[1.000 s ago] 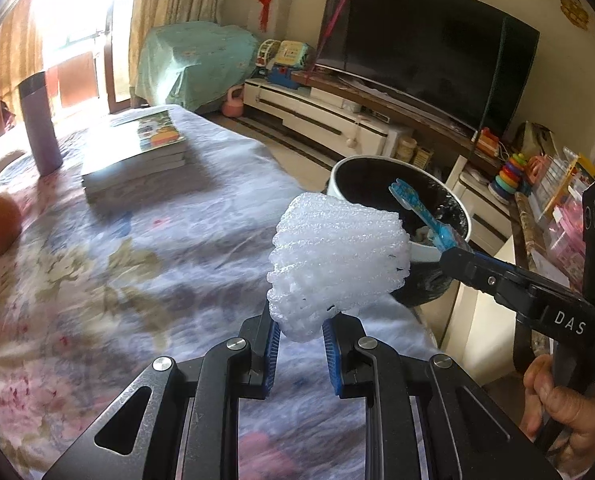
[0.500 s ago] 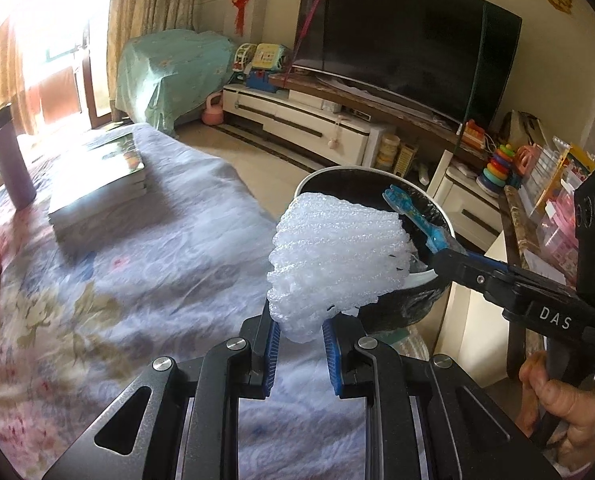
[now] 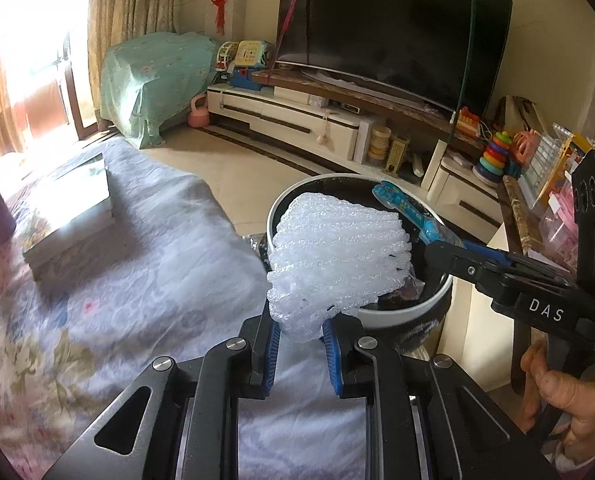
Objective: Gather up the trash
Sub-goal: 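Carry the foam net and blue bottle over the trash bin, then open both grippers to drop the foam net and bottle into the bin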
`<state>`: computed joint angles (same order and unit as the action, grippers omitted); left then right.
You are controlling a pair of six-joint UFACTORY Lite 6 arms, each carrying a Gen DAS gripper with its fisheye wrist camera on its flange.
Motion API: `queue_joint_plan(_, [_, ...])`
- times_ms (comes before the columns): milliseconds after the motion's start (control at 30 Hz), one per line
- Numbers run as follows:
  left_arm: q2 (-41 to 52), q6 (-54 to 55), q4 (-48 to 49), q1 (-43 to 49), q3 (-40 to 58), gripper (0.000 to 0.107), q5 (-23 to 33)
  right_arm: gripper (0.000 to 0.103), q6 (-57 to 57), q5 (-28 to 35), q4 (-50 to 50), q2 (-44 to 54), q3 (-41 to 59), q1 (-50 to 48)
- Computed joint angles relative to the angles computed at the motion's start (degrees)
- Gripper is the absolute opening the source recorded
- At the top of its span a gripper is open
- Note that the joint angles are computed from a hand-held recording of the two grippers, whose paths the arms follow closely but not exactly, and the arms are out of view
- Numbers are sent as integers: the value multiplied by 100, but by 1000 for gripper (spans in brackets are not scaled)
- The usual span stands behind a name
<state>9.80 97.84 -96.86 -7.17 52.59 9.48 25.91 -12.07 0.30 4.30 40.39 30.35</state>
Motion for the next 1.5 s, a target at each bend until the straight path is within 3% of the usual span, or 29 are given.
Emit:
queue_joint_plan(200, [489, -460, 432, -132, 530, 19, -111, 50, 486, 56, -620, 257, 225, -216])
queue_joint_plan(700, [1343, -2141, 2120, -291, 1540, 20, -203, 50, 83, 301, -238, 394, 536, -281])
queue_joint_plan(833, [1562, -3027, 2996, -315, 1833, 20, -178, 50, 20, 375, -245, 432, 669, -335])
queue_joint_plan(1500, [2490, -5888, 5765, -490, 3105, 20, 52, 50, 1943, 523, -2318, 1091, 1355, -728])
